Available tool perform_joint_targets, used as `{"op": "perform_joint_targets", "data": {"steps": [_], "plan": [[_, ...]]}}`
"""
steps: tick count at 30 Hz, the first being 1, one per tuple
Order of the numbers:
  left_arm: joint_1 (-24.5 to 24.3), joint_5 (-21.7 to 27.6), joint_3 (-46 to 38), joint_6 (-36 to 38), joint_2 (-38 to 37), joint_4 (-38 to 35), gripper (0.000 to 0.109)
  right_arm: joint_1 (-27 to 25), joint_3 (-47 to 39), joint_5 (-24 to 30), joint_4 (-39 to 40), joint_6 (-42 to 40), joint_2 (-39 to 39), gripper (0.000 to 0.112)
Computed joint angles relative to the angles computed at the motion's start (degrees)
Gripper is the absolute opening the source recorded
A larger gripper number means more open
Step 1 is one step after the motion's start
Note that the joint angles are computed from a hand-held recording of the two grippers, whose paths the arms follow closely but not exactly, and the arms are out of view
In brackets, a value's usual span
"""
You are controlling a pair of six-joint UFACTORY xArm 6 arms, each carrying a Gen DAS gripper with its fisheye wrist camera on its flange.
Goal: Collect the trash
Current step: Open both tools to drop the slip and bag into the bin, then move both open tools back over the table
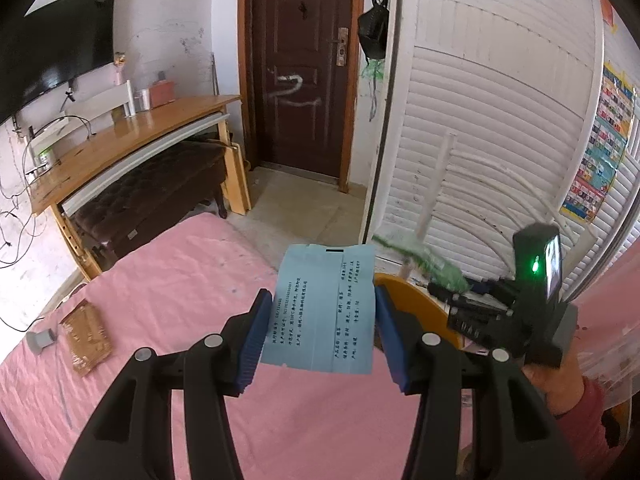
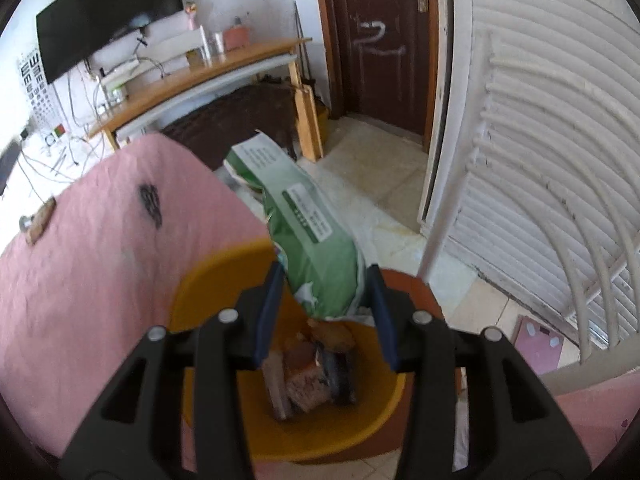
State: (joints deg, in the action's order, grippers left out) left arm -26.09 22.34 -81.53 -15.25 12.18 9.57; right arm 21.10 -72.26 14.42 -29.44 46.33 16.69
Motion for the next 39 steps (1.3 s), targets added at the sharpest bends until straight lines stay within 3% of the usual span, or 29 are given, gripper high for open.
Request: {"op": "perform_joint_targets", "data": {"steps": [6,8,11,20,22,23,24,26,33,39], "plan": [[-1.4,3.2,-5.3,0.2,4.3,-0.3,0.048,0.4,1.0,-0.8,6.7,-5.8,1.2,0.044],[-1.8,3.6,-6.2,0.1,5.2,-0.2,0.048,0.5,0.7,-1.1,9.9,-9.0,1.7,0.058],[-2.2,4.2,-7.0,-0.4,6.2,0.3,0.048,0.6,0.3,-1.4,10.0,-9.3,2.1,0.060],[-3.1,8.1,-14.0,1.4,11.9,-4.2,0.049,-1.5,3.0,-4.0,5.3,-1.2,-0.5,0.065],[-3.4,8.9,-15.8,2.1,13.3,-5.6,0.051,-2.4,4.3,-5.0,4.1,0.9,-1.5,0.065],[-3.5,9.3,-16.7,2.1,14.0,-5.6,0.058,-2.7,4.6,-5.4,4.1,1.2,-1.8,0.065],[-3.6,9.5,-17.4,1.2,14.6,-4.8,0.068,-2.9,5.0,-5.6,4.2,1.7,-2.0,0.065],[-3.6,9.3,-17.9,0.4,15.2,-4.3,0.074,-3.1,5.2,-5.8,4.1,2.1,-2.1,0.066],[-2.8,8.4,-16.0,-2.4,14.1,-0.9,0.074,-3.0,5.6,-6.4,7.2,-0.5,-2.0,0.066],[-1.6,6.6,-13.1,-7.3,12.0,5.4,0.074,-2.5,4.8,-5.8,5.1,0.7,-2.5,0.066]]}}
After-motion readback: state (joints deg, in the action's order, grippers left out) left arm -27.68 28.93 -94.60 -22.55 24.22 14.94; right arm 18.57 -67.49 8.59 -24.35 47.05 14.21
